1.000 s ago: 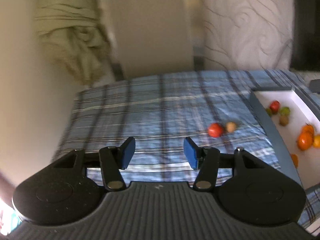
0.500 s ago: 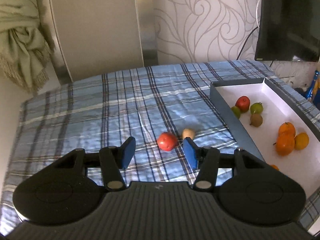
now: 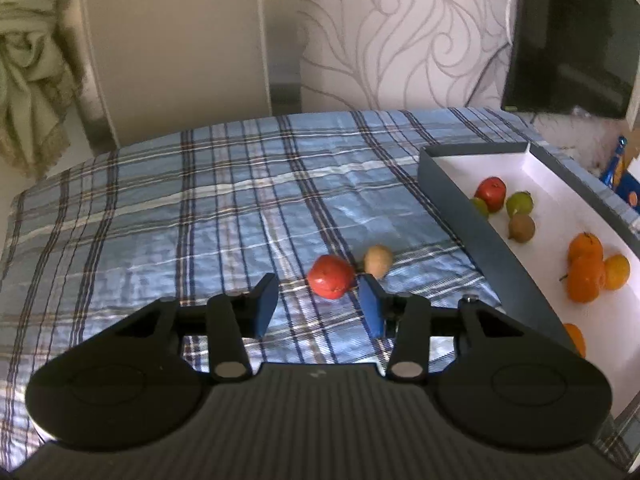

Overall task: Organize fruits
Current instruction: 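Close the left gripper on the red apple on the bedspread while the right approaches a brown fruit, then close the right gripper on the small brown fruit and lift it while the left lifts the apple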

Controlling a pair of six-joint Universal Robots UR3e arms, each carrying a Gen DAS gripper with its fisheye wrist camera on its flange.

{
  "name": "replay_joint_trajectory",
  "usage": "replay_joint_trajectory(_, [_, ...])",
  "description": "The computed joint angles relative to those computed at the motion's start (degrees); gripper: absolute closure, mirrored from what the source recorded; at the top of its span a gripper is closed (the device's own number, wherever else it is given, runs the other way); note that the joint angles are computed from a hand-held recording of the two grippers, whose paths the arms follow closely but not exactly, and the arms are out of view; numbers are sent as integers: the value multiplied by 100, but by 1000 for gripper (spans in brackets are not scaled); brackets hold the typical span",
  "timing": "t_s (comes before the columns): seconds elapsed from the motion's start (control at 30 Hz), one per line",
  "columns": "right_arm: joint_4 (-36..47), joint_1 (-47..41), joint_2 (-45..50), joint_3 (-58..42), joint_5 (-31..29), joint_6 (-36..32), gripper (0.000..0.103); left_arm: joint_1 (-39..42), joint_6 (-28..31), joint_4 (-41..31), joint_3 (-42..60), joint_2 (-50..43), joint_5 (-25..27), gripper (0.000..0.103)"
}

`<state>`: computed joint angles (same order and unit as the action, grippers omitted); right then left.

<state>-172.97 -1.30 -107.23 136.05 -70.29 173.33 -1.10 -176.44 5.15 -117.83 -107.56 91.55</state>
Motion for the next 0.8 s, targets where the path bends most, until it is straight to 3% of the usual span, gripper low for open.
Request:
replay_joint_trajectory(0.3, [-171, -305, -302, 434, 10, 548, 76, -52, 161, -248, 622, -533, -76, 55])
replay_joint_trajectory(0.57, [207, -204, -480, 343, -197, 228, 76, -25, -9, -191, 929, -942, -158, 56])
replay_joint_trajectory(0.8, [376, -145, -400, 201, -186, -102, 76, 98, -168, -41, 874, -1055, -317, 65])
